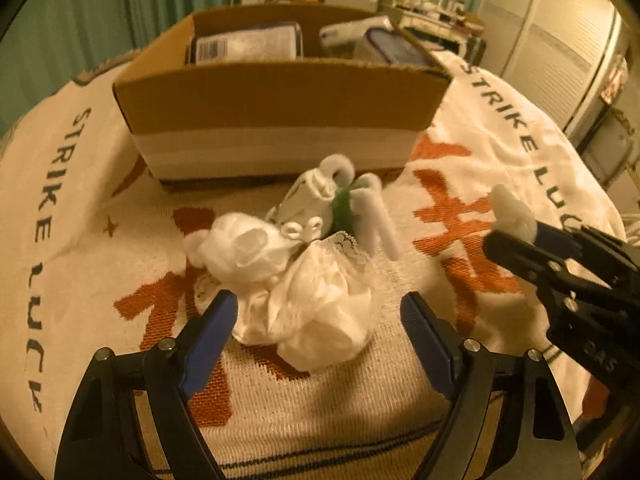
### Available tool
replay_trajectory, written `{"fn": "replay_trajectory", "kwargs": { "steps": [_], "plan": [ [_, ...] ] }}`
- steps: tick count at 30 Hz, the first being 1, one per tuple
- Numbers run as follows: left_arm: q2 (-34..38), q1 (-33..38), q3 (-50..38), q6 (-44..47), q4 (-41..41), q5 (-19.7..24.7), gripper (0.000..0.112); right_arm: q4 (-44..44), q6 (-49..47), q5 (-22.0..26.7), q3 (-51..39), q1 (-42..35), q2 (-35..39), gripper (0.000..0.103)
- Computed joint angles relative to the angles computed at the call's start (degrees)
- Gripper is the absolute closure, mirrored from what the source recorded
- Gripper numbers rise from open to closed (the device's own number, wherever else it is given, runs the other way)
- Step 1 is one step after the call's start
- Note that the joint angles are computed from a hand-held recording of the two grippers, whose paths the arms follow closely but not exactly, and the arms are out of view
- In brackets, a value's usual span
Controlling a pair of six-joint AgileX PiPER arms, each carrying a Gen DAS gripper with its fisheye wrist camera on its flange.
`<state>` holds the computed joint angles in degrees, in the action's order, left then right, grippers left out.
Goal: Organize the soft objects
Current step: 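Grasp the lace-trimmed white cloth with the left tool while the right tool grasps a white sock, then carry the cloth and sock into the box and open both tools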
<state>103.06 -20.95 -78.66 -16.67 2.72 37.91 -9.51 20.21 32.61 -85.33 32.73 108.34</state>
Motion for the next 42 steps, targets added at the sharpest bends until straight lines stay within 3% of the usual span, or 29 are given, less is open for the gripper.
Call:
{"fn": "replay_trajectory", "kwargs": {
  "steps": [3, 6, 9, 17, 28, 36, 42],
  "plan": [
    [0.76, 1.02, -0.51, 2.10, -2.70, 0.33, 0.052, 1.39, -0.91, -0.57, 0.47, -0.43, 0.39, 0.070],
    [0.55, 2.10, 0.14, 5.35, -6.54, -0.20, 0.077, 2.22, -1.46, -0.87, 0.57, -0.62, 0.74, 0.070],
    [-0.81, 2.74, 1.63, 6.84, -8.37, -1.51, 0.089, 2.27, -1.56, -1.09, 0.87, -0.51, 0.54, 0.070],
    [-8.78, 4.57, 8.50, 10.60, -12.46, -4.58, 0.091, -0.88, 2.08, -0.76, 4.26, 0.57, -3.97, 0.070],
    [-22.28, 4.76, 9.53, 11.62, -10.72, -2.07, 0.091, -7.67, 9.25, 3.45, 5.57, 4.22, -14.14, 0.070],
    [-22.78, 7.32, -0.69, 17.44, -12.53, 1.20, 0.091, -10.19, 7.40, 10.06, -7.89, 7.30, -13.55, 0.070],
    [-14.80, 9.26, -12.17, 17.90, -10.08, 1.81, 0.091, -5.50, -1.73, 16.45, -29.21, 6.01, -3.21, 0.070]
  ]
}}
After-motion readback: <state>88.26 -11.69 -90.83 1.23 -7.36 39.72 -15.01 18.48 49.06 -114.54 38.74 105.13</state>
